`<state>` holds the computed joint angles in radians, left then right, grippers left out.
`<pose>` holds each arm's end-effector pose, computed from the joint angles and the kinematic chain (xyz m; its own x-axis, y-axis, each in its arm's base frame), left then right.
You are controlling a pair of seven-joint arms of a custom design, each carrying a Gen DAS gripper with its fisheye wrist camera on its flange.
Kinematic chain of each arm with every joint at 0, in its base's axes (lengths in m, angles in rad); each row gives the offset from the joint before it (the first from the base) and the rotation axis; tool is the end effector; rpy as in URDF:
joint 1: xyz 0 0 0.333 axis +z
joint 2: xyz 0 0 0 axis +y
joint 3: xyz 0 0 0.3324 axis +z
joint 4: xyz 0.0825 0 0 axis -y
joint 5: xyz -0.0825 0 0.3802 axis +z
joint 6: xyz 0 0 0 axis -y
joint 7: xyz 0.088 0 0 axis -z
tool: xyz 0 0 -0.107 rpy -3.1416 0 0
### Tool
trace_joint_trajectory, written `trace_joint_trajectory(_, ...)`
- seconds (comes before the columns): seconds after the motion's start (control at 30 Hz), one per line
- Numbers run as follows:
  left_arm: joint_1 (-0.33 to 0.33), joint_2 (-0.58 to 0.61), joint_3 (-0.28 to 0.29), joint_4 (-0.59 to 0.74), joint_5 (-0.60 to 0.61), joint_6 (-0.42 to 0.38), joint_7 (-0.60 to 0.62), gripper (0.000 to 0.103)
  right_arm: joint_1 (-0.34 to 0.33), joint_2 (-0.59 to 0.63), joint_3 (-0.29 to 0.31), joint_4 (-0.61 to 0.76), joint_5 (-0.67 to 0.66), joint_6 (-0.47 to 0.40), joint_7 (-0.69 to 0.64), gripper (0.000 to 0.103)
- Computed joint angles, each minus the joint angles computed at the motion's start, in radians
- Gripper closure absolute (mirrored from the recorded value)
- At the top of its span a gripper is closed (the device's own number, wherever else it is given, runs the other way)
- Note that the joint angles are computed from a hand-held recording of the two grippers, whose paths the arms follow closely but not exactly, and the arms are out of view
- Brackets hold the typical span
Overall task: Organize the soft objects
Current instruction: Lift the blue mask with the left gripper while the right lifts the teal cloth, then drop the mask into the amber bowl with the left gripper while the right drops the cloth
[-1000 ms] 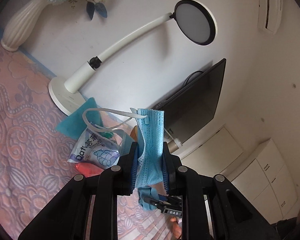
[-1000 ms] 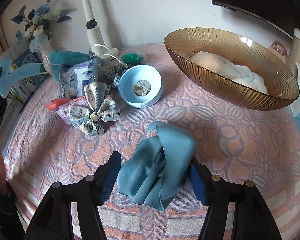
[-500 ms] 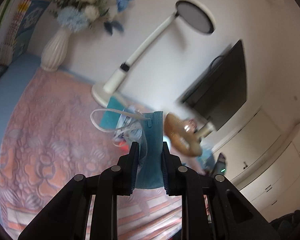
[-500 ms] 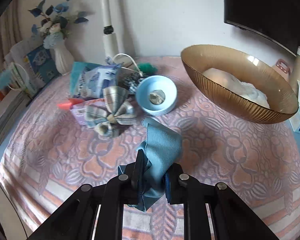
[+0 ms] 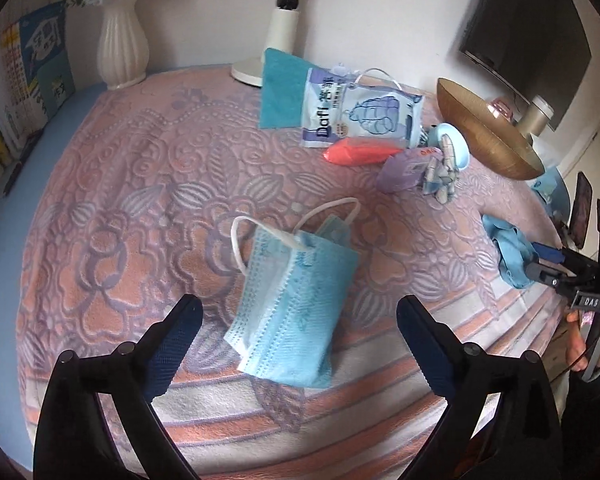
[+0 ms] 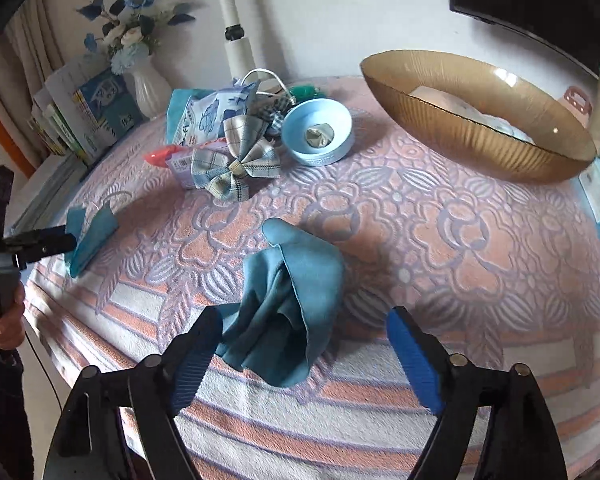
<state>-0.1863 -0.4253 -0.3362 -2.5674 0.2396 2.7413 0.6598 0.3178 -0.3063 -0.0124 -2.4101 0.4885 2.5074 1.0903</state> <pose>0.3715 -0.2343 0.4820 0.1207 -0.9750 0.1865 -0.8032 -0.2063 -0.5588 0.4497 0.1378 0.4881 0.4709 -0.8548 -0.2180 -0.8208 -0.3340 -0.4634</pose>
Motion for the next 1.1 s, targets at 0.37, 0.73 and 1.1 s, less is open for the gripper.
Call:
trace_joint_trajectory(0.37, -0.030, 0.169, -0.073, 0.187, 0.235, -0.229, -0.090, 0.087, -0.025, 0.026, 0.095, -0.007, -0.110, 0.079, 0.206, 0.016)
trace_joint_trajectory(0.73, -0.086, 0.199, -0.063, 0.387, 0.388, -0.217, -0.114, 0.089, 0.036, -0.028, 0.043, -0.033, -0.276, 0.303, 0.230, 0.088)
trace_joint_trajectory(1.1, -0.226, 0.724, 0.005, 1.109, 0.498, -0.262, 0.005, 0.089, -0.138, 0.117, -0.001, 0.227, -0.292, 0.452, 0.406, 0.088)
